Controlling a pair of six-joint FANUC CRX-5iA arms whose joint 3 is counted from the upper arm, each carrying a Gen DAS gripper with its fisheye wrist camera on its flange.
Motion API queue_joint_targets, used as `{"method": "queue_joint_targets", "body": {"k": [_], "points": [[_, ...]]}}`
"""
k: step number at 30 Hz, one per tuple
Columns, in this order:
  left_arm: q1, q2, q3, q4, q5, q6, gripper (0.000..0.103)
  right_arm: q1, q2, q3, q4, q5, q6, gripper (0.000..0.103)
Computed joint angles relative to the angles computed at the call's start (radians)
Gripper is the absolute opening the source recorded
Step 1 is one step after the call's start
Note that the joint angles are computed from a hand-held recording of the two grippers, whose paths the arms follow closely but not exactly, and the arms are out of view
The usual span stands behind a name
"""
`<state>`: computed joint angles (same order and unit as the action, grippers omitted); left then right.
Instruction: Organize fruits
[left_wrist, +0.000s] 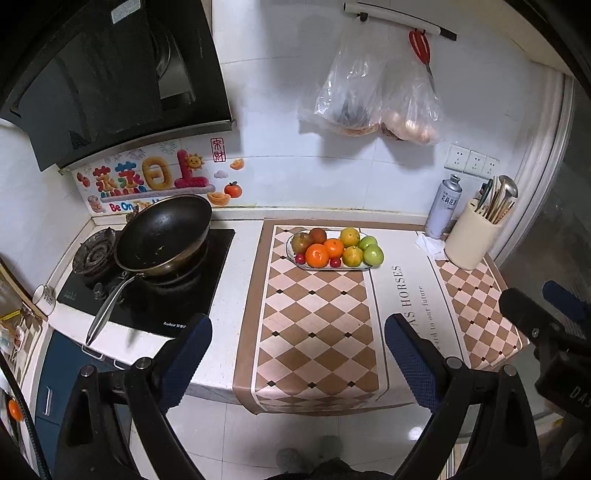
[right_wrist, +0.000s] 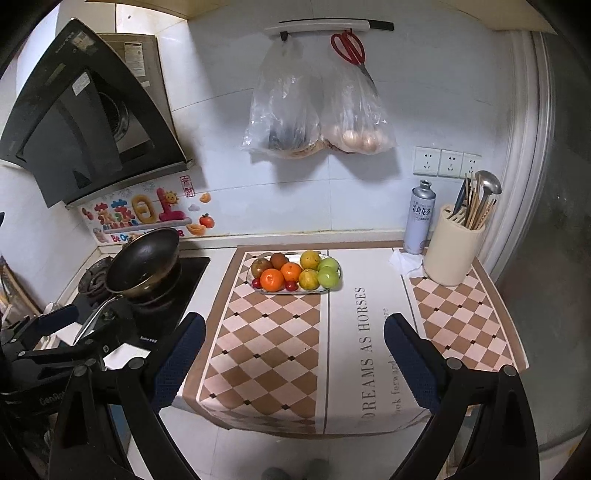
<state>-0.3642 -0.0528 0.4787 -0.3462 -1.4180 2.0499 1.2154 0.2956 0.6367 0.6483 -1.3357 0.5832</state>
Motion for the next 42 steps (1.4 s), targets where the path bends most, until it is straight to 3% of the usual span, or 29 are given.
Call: {"method": "queue_joint_targets", "body": {"k": [13, 22, 32, 42], "points": [[0.01, 0.038, 0.031, -0.01, -0.025, 0.024, 0.096, -0.038, 0.033, 0.053, -0.056, -0.006, 0.051, 0.1], [0.065, 0.12, 0.087, -0.01, -0.022, 0.002, 0.096, -0.11, 0.166, 0.223, -0.099, -0.022, 0.129, 0.1], [0.097, 0.204, 0.133, 0.008, -0.036, -0.031, 0.096, -0.183, 0.327, 0.441, -0.181, -0.106, 0.213, 0.1], [0.101, 0.222, 0.144, 0.016, -0.028, -0.035, 0.096, -0.197, 0.346, 0.452, -0.189, -0.114, 0.216, 0.1]]}}
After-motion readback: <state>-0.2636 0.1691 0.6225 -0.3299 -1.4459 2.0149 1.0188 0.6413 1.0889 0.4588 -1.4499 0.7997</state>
